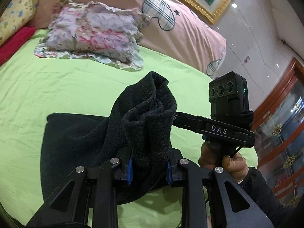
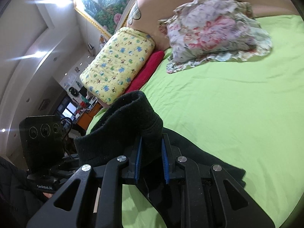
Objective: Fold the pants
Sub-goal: 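Lift the pants' end with both grippers and fold it over the bundle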
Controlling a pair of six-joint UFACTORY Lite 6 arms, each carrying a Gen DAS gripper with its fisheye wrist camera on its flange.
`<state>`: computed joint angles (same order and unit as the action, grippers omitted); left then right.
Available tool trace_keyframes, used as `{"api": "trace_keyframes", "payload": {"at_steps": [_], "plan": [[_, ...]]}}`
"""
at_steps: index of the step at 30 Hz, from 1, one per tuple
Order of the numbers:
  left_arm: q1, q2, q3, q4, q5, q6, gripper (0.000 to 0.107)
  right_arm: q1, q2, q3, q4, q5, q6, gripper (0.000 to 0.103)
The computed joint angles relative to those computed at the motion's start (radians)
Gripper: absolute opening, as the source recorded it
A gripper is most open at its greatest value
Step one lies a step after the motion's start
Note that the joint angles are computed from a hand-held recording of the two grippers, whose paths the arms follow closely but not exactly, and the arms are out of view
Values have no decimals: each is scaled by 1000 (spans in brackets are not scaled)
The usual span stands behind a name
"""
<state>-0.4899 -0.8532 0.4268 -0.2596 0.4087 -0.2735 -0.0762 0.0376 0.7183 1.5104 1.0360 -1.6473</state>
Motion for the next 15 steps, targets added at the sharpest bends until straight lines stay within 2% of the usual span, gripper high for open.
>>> {"api": "trace_keyframes", "payload": {"at_steps": [7, 11, 15], "plan": [[-148, 124, 22, 228, -86, -265, 26, -110, -1, -72, -1, 63, -56, 21], [-175, 206, 26, 295, -138, -334, 26, -135, 15, -96, -1, 46, -81, 21], [-196, 262, 30, 429, -174, -462, 26, -144, 52, -90, 7, 39, -100, 21]]}}
